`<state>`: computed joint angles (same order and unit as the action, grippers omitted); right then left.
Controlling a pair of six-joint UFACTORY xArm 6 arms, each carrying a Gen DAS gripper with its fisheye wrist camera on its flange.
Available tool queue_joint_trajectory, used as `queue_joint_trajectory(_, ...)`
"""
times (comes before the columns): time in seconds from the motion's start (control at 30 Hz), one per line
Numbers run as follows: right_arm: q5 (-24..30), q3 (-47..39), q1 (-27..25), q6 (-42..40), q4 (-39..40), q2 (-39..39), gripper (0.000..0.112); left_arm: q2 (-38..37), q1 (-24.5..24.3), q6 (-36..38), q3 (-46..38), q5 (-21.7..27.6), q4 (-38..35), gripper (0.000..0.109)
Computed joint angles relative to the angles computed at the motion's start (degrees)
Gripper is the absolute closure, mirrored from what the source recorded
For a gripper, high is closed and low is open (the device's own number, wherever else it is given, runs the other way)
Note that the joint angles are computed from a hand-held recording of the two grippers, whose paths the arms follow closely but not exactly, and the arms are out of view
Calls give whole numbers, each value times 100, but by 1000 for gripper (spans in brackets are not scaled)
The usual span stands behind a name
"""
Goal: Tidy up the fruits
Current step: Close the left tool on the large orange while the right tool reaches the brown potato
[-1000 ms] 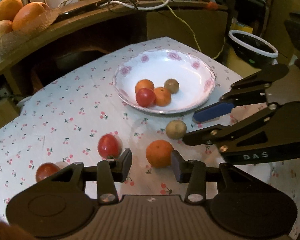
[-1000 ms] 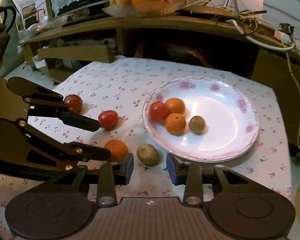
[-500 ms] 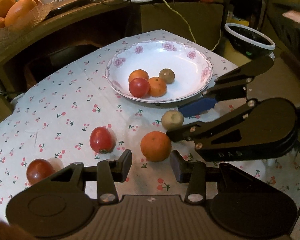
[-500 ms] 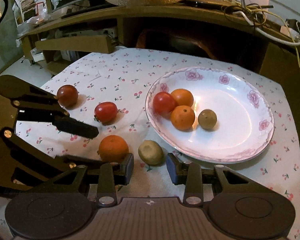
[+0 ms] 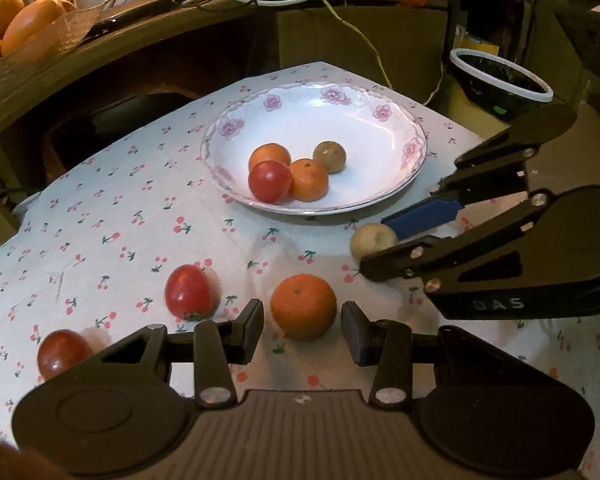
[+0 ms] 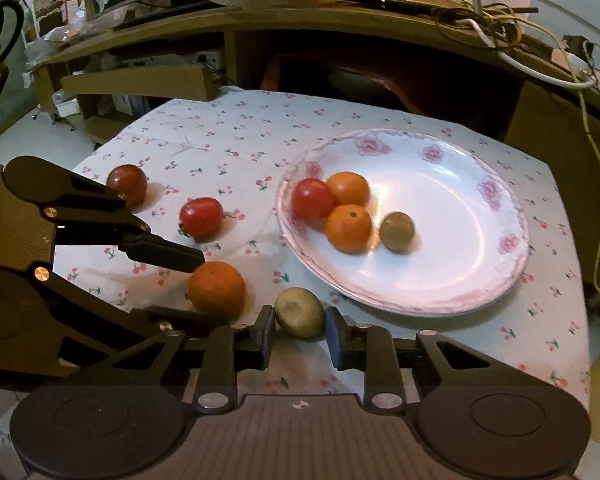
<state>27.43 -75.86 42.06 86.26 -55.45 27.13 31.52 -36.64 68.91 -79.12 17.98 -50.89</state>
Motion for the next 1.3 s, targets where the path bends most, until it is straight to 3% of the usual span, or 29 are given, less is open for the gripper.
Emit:
queue_joint_trajectory(0.17, -92, 321, 11, 136, 47, -213, 84, 12, -93, 122, 37, -206, -256, 64)
queue_joint_trajectory(0.23, -70, 413, 55, 176, 13, -287, 84, -10, -123, 11, 79, -285, -132, 69)
queue_joint_trajectory(0.33, 2, 456, 103, 77, 41, -345, 84, -107, -110, -270, 167, -151, 16, 69)
queue_joint_trajectory(0.53, -87, 477, 147, -198, 123, -391, 84, -506, -153, -967, 775, -393, 692, 69)
queue_joint_trajectory(0.83, -101, 489, 205, -302, 3, -317, 83, -522, -147, -286, 804, -458, 259, 66)
queue_joint_trajectory(0.97, -20, 520, 231, -288, -87, -338, 69, -503, -146, -310, 789, -425, 307, 60)
queue_joint_trajectory(1.3, -123, 439, 186, -78, -394, -289, 69, -495, -148, -85, 759, -392, 124, 57)
